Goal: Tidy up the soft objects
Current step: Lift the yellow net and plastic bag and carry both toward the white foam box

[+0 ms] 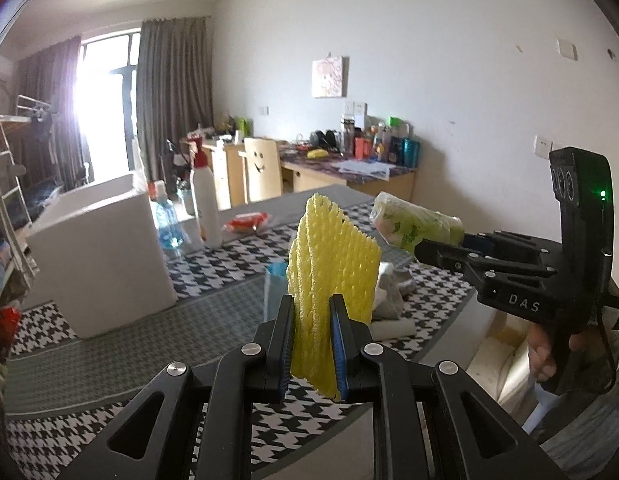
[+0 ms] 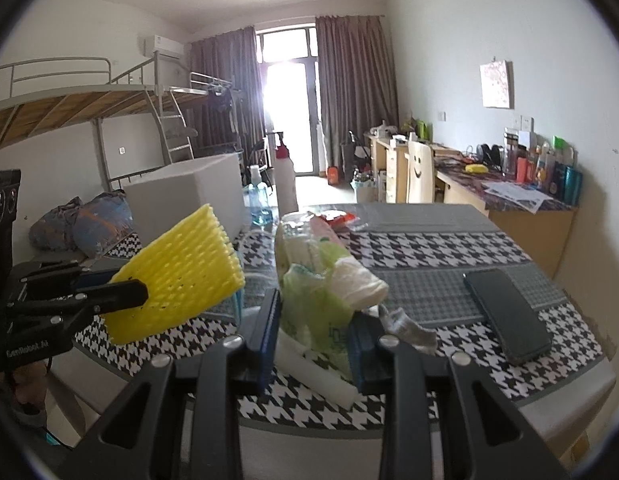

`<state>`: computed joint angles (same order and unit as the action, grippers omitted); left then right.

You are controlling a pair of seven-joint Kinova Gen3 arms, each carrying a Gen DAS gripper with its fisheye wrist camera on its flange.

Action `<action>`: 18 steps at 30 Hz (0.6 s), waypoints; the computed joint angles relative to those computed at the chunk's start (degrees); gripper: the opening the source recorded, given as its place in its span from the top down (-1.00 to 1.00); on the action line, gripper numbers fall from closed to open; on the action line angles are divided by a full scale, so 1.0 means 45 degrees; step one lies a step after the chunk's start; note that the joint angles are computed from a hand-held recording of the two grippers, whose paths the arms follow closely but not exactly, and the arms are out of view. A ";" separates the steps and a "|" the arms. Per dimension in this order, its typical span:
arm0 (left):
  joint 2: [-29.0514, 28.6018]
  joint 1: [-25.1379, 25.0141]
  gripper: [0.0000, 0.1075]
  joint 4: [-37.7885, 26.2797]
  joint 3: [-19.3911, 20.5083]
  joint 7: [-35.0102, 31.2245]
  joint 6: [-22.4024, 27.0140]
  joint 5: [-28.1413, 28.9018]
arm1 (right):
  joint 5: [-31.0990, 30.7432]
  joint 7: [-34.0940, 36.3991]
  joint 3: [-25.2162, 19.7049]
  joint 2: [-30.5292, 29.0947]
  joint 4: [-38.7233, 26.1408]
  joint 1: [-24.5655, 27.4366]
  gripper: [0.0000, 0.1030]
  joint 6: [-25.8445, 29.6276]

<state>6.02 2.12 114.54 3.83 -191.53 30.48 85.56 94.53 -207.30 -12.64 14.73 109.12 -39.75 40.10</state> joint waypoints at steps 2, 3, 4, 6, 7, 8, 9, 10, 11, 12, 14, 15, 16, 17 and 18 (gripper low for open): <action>-0.0068 -0.0023 0.66 0.0020 -0.0030 -0.0159 -0.0075 0.0262 | 0.0100 0.0027 0.0006 0.0027 -0.0096 -0.0009 0.32 0.0016; -0.0077 -0.0016 0.66 -0.0024 -0.0048 -0.0038 -0.0150 0.0247 | 0.0154 0.0048 0.0010 0.0037 -0.0152 -0.0002 0.32 -0.0002; -0.0072 -0.0028 0.66 -0.0056 -0.0067 0.0052 -0.0160 0.0261 | 0.0231 0.0054 0.0015 0.0062 -0.0221 0.0014 0.32 -0.0042; -0.0072 -0.0023 0.66 -0.0145 -0.0079 0.0272 -0.0288 0.0250 | 0.0336 0.0107 0.0007 0.0084 -0.0305 0.0045 0.32 -0.0148; -0.0068 -0.0001 0.66 -0.0182 -0.0068 0.0280 -0.0419 0.0336 | 0.0390 0.0177 0.0004 0.0103 -0.0358 0.0056 0.32 -0.0196; -0.0077 -0.0014 0.66 -0.0189 -0.0083 0.0227 -0.0450 0.0395 | 0.0411 0.0273 0.0001 0.0128 -0.0437 0.0066 0.32 -0.0244; -0.0076 -0.0024 0.66 -0.0231 -0.0099 0.0256 -0.0488 0.0380 | 0.0408 0.0355 0.0006 0.0140 -0.0498 0.0088 0.32 -0.0304; -0.0070 -0.0005 0.66 -0.0260 -0.0087 0.0289 -0.0563 0.0399 | 0.0391 0.0456 0.0011 0.0164 -0.0581 0.0103 0.32 -0.0367; -0.0043 0.0010 0.66 -0.0340 -0.0081 0.0358 -0.0632 0.0366 | 0.0405 0.0464 0.0015 0.0169 -0.0603 0.0105 0.32 -0.0391; -0.0013 0.0010 0.66 -0.0393 -0.0077 0.0349 -0.0665 0.0372 | 0.0403 0.0484 0.0021 0.0179 -0.0641 0.0115 0.32 -0.0426; 0.0009 -0.0032 0.66 -0.0473 -0.0105 0.0247 -0.0708 0.0474 | 0.0315 0.0649 0.0055 0.0213 -0.0796 0.0169 0.32 -0.0570; 0.0048 -0.0042 0.66 -0.0538 -0.0106 0.0269 -0.0706 0.0462 | 0.0269 0.0746 0.0075 0.0232 -0.0878 0.0193 0.32 -0.0665; 0.0108 -0.0024 0.66 -0.0664 -0.0089 0.0355 -0.0803 0.0431 | 0.0207 0.0881 0.0096 0.0253 -0.0969 0.0212 0.32 -0.0761; 0.0134 -0.0012 0.66 -0.0712 -0.0073 0.0339 -0.0902 0.0484 | 0.0146 0.0996 0.0123 0.0266 -0.1046 0.0230 0.32 -0.0853; 0.0174 0.0013 0.66 -0.0789 -0.0056 0.0356 -0.1069 0.0570 | 0.0019 0.1186 0.0155 0.0294 -0.1170 0.0245 0.32 -0.0939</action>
<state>6.80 2.17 110.99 3.58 -189.92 25.67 88.13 94.62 -201.96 -11.95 16.05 103.85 -38.65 35.88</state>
